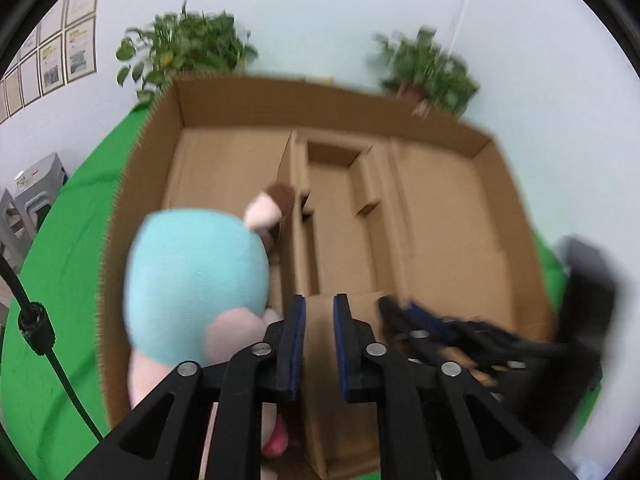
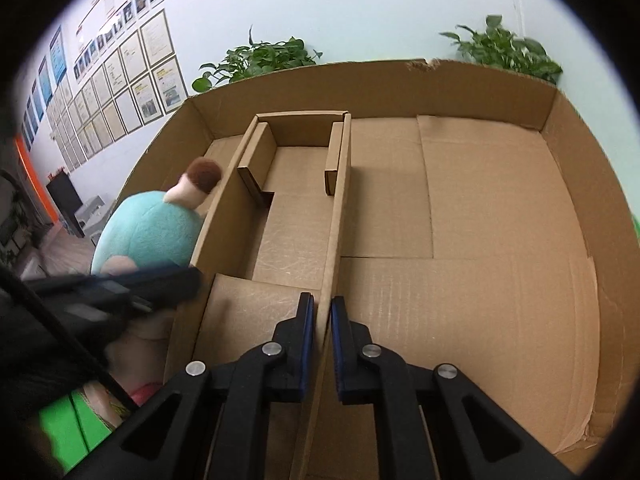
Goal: Organize objects
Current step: 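Lift the insert tray with the left gripper, lower it into the large box, release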
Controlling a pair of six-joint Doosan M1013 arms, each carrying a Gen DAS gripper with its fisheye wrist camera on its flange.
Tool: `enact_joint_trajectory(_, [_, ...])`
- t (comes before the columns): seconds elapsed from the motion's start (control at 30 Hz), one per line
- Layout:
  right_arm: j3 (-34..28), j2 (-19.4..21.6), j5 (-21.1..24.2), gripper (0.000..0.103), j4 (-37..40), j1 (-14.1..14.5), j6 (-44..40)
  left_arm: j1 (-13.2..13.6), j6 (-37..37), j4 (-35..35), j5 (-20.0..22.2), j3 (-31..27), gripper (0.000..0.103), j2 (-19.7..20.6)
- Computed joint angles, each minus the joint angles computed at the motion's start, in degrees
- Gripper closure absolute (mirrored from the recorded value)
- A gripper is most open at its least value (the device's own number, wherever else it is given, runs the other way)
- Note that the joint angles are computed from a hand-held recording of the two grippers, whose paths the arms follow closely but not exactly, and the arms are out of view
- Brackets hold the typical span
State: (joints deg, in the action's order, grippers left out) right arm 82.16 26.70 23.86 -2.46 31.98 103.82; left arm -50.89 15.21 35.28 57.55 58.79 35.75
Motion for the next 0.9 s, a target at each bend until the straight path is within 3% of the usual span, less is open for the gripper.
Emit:
enact_joint_trajectory(0.1, [-0.8,0.4,0.8,0.095,-4.5,0.8,3.1,-1.9,-4.5,7.2,0.8,3.2,0.060,-2.6])
enact_joint_trajectory(0.27, [-0.4,0.6,0.7,0.092,-14.4,2.1,9.0,-4.2,-10.4,14.9,0.8,9.2,0.059,-6.8])
enact_joint_trajectory(0.4, [0.4,0.2,-0.2,0.091,-10.7,1.6,6.7,-5.9,-15.0,18.2,2.6,12.2,0.055,-8.8])
enact_joint_trajectory(0.5, [1.6,-0.7,-0.9,0.069,-4.7,1.2,0.4,-7.0,-17.2,19.6,3.7,13.9,0.054,-9.9])
enact_joint_trajectory(0.57, [4.2,-2.6,-3.8,0.043,-4.7,1.2,-0.7,-8.0,-18.9,21.4,4.7,15.0,0.049,-10.5])
enact_joint_trajectory(0.63, [6.7,-4.7,-6.5,0.036,-3.0,1.2,-2.9,-9.2,-20.1,23.0,6.2,15.5,0.043,-10.6])
enact_joint_trajectory(0.7, [10.1,-7.6,-9.7,0.020,3.0,0.8,-8.8,-10.3,-20.7,24.5,8.4,15.3,0.037,-10.3])
enact_joint_trajectory(0.8, [13.7,-11.2,-10.9,0.018,-0.5,1.0,-5.4,-12.0,-21.2,27.1,11.6,14.2,0.029,-9.2])
enact_joint_trajectory(0.9, [16.1,-14.1,-9.6,0.018,-14.9,1.6,9.9,-14.1,-21.6,30.1,17.0,11.8,0.012,-7.2])
